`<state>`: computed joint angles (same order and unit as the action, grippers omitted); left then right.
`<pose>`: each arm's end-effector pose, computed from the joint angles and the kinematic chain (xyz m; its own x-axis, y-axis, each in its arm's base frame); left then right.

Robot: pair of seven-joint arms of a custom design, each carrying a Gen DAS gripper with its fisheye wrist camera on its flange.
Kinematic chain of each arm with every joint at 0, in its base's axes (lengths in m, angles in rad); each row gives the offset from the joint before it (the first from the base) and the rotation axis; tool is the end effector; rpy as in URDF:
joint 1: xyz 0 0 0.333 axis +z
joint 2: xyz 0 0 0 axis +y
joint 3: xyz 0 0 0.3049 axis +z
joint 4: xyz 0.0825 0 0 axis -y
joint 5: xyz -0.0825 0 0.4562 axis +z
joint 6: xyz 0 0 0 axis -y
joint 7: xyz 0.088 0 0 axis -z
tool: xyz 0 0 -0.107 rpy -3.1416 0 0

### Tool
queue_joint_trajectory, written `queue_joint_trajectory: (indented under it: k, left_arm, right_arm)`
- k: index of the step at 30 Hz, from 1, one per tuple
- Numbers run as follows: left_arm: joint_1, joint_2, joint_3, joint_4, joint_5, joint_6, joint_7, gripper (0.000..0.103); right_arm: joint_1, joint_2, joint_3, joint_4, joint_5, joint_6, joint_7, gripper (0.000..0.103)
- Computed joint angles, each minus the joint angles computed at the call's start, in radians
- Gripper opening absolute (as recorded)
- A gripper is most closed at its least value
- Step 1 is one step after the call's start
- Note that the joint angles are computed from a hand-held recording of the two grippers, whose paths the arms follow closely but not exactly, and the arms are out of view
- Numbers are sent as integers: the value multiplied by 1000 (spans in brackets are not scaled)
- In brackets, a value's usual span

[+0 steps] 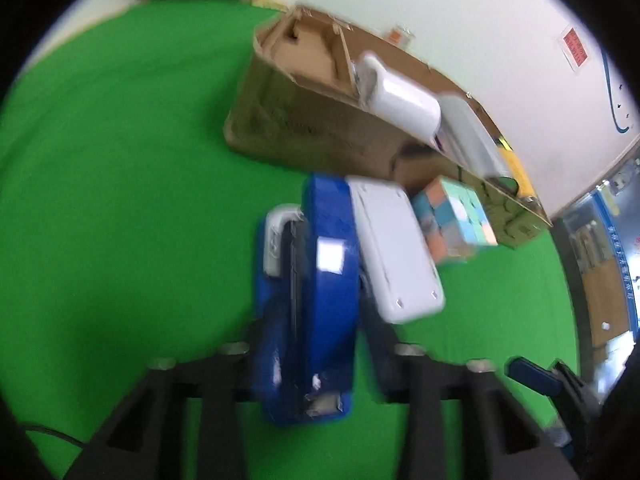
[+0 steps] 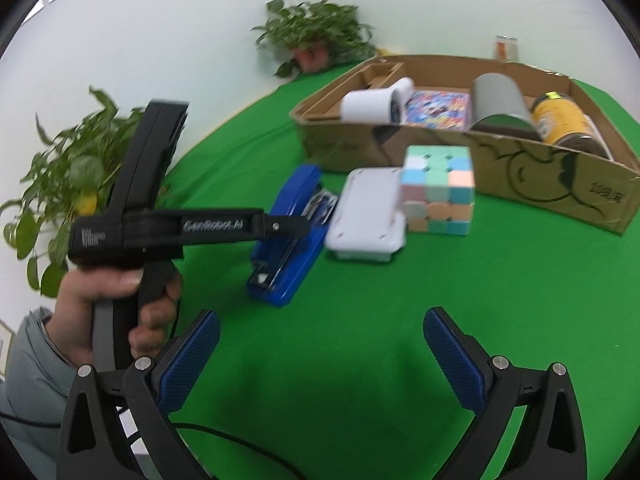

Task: Organize rigid objects
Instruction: 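Grasp the blue stapler with the right tool while the left tool grips it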

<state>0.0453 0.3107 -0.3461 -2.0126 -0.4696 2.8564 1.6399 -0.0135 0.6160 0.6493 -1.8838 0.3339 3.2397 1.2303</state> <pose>0.6662 -0.1728 0.3043 -0.0100 -0.9174 0.3978 -0.8870 -0.1755 -0.4271 0.6261 0.3672 0.2620 0.4716 -0.8204 -0.3234 -0.7038 -0.1292 -0.6985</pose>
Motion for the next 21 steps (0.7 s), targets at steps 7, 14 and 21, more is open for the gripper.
queue_joint_trajectory:
  k: [7,14,21]
  left_arm:
    - [-45,-46,21,-48,65,-21,-91,30]
    - [25,-112,-59,-119,-297,1,216,58]
    - [12,-162,-83,-194,-564,192,421,86]
  right_arm:
    - [12,19,1,13,7,-29,-13,102]
    - [270,-13,-263,45,44,2,59,102]
    - [347,67,-302,146,-12,3,63,101]
